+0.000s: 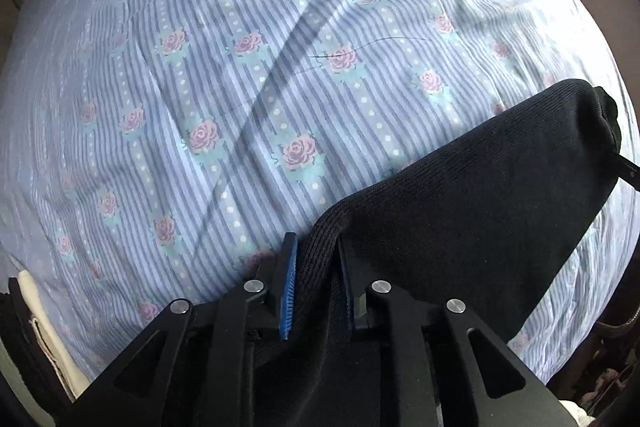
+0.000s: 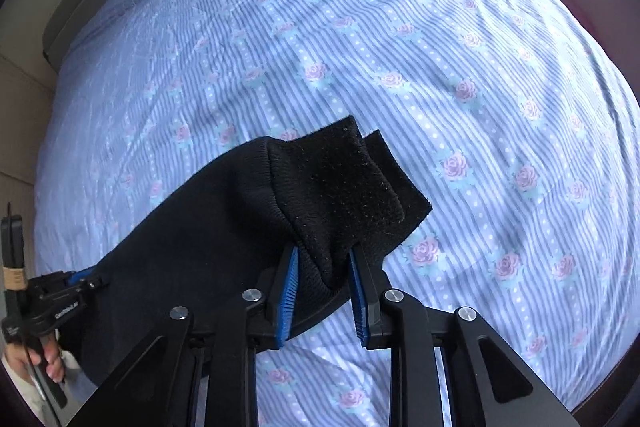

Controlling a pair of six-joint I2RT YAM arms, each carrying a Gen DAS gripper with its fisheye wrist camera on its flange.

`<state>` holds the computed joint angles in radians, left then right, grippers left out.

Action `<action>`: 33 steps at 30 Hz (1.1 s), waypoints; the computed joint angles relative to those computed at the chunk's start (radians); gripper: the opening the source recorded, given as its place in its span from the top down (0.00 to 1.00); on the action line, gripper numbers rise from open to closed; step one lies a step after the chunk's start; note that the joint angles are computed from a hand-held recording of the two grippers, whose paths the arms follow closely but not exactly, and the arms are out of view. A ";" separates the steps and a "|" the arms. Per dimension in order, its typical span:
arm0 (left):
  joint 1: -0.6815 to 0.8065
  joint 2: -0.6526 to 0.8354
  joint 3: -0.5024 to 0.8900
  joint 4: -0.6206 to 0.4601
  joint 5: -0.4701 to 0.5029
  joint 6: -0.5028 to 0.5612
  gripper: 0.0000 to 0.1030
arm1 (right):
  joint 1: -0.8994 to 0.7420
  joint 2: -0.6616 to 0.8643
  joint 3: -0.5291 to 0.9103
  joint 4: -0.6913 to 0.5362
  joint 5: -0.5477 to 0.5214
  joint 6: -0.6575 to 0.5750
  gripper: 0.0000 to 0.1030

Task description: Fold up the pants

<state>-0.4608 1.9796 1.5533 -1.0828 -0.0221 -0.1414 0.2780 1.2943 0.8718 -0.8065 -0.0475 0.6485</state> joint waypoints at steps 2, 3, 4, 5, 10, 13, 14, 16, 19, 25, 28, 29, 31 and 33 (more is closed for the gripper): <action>0.010 -0.034 0.005 0.000 0.007 -0.038 0.69 | 0.038 -0.008 0.023 -0.043 0.076 0.003 0.54; 0.016 -0.070 -0.004 0.010 0.011 -0.051 0.61 | 0.080 -0.027 0.041 -0.078 0.147 0.018 0.45; 0.024 -0.127 -0.026 0.017 -0.003 -0.060 0.54 | 0.143 -0.048 0.075 -0.143 0.259 0.046 0.44; 0.030 -0.222 -0.075 0.046 -0.029 -0.071 0.43 | 0.211 -0.077 0.106 -0.201 0.356 0.074 0.43; 0.100 -0.598 -0.274 0.013 -0.084 -0.074 0.34 | 0.434 -0.203 0.172 -0.271 0.300 0.088 0.33; 0.189 -0.785 -0.417 -0.068 -0.088 -0.072 0.34 | 0.554 -0.159 0.122 -0.156 0.144 0.143 0.33; 0.239 -0.834 -0.471 -0.088 -0.061 -0.067 0.34 | 0.601 -0.125 0.105 -0.116 0.117 0.163 0.33; 0.308 -0.889 -0.578 -0.082 0.002 -0.093 0.35 | 0.662 -0.069 0.068 -0.032 0.064 0.187 0.33; 0.486 -0.961 -0.734 -0.054 0.179 -0.105 0.45 | 0.707 0.021 0.039 0.061 -0.014 0.207 0.33; 0.579 -0.963 -0.878 0.059 0.278 -0.167 0.46 | 0.743 0.126 0.065 0.096 -0.057 0.184 0.33; 0.577 -0.886 -0.924 0.139 0.313 -0.228 0.41 | 0.741 0.135 0.072 0.106 -0.052 0.173 0.34; 0.572 -0.859 -0.933 0.160 0.313 -0.261 0.40 | 0.741 0.140 0.071 0.119 -0.053 0.174 0.34; 0.575 -0.827 -0.934 0.179 0.325 -0.293 0.43 | 0.726 0.165 0.077 0.145 -0.071 0.165 0.34; 0.572 -0.830 -0.898 0.167 0.309 -0.314 0.59 | 0.713 0.188 0.079 0.171 -0.102 0.157 0.34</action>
<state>0.1109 1.1500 0.6551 -0.9153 0.2869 -0.4558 0.9909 1.4826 0.9505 -0.6351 -0.1496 0.8056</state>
